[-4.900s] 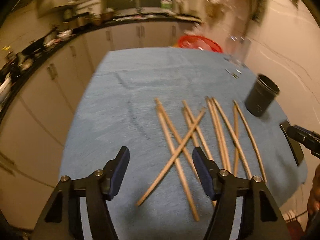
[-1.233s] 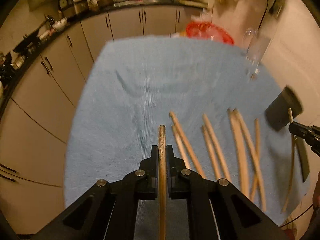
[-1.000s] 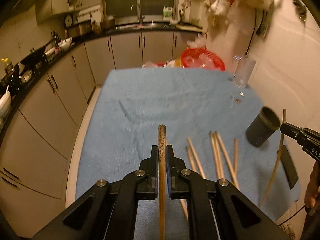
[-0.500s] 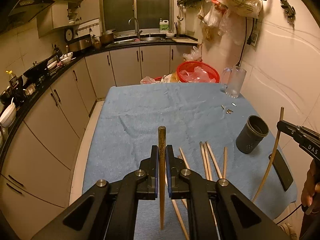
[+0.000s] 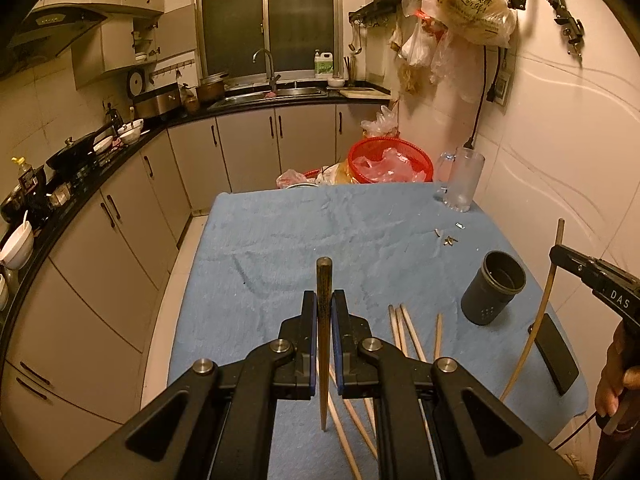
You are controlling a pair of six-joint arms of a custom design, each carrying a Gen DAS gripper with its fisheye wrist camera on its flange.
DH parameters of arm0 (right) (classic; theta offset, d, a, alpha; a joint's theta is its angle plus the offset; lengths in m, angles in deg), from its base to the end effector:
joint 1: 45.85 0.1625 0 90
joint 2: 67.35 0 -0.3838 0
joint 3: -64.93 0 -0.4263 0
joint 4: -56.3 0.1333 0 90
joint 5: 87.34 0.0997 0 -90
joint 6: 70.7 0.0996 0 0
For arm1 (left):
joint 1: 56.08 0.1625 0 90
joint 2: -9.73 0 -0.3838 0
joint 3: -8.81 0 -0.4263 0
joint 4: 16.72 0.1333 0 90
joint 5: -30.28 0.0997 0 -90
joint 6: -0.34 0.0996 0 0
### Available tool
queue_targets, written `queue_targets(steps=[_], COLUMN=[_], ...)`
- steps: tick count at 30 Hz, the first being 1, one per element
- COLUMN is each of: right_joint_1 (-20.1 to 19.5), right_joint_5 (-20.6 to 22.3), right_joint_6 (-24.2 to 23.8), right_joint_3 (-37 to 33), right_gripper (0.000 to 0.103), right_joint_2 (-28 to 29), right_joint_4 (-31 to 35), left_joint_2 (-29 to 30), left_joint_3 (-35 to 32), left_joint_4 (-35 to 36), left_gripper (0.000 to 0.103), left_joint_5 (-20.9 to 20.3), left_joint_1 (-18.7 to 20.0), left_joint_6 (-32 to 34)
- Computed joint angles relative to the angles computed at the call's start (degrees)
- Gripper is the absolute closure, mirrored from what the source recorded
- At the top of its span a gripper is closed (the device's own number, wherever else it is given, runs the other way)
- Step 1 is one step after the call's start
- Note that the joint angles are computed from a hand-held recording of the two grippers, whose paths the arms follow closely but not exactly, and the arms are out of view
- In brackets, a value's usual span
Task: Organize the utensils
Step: 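Carry both upright chopsticks over the black cup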
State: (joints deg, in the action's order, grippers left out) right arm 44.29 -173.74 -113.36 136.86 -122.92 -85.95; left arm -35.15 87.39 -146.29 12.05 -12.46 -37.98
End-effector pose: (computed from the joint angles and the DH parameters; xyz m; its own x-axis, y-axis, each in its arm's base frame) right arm 0.1414 -0.7647 0.3369 -0.7325 -0.5779 0.3598 -0.6777 0.5692 -0.4656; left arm -0.3705 -0.6679 0.1760 -0.6710 -0.3004 -0.6779 0.3876 0.6373 -0.6661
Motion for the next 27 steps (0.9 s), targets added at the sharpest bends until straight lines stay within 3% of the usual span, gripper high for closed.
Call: queue_targets(steps=[6,12,19,27], right_joint_1=[-0.2,-0.2,-0.1,0.2], right_joint_5=[0.8,2.6,5.0,6.3], right_joint_6=[0.6,2.6,6.7,10.6], right_joint_3=[-1.3,-5.2,-12.8,-24.4], right_gripper=[0.095,0.095,0.095,0.095], right_joint_2=[0.3,1.4,4.4,10.3], right_joint_4=[0.1,0.3,-0.4,-0.4], left_joint_2=[2.5,7.7,16.8,29.0], left_joint_3=[-4.0,-12.0,-26.7,-48.8], left_joint_4=[-2.5,-8.0,-13.6,-10.0], left_gripper=[0.096,0.096,0.096,0.096], left_joint_5=[-0.9,-2.7,-6.1,-11.3], left_joint_1=[0.0,-0.6,-1.3,-1.0], left_joint_6=[4.1,13.4,25.3,30.3])
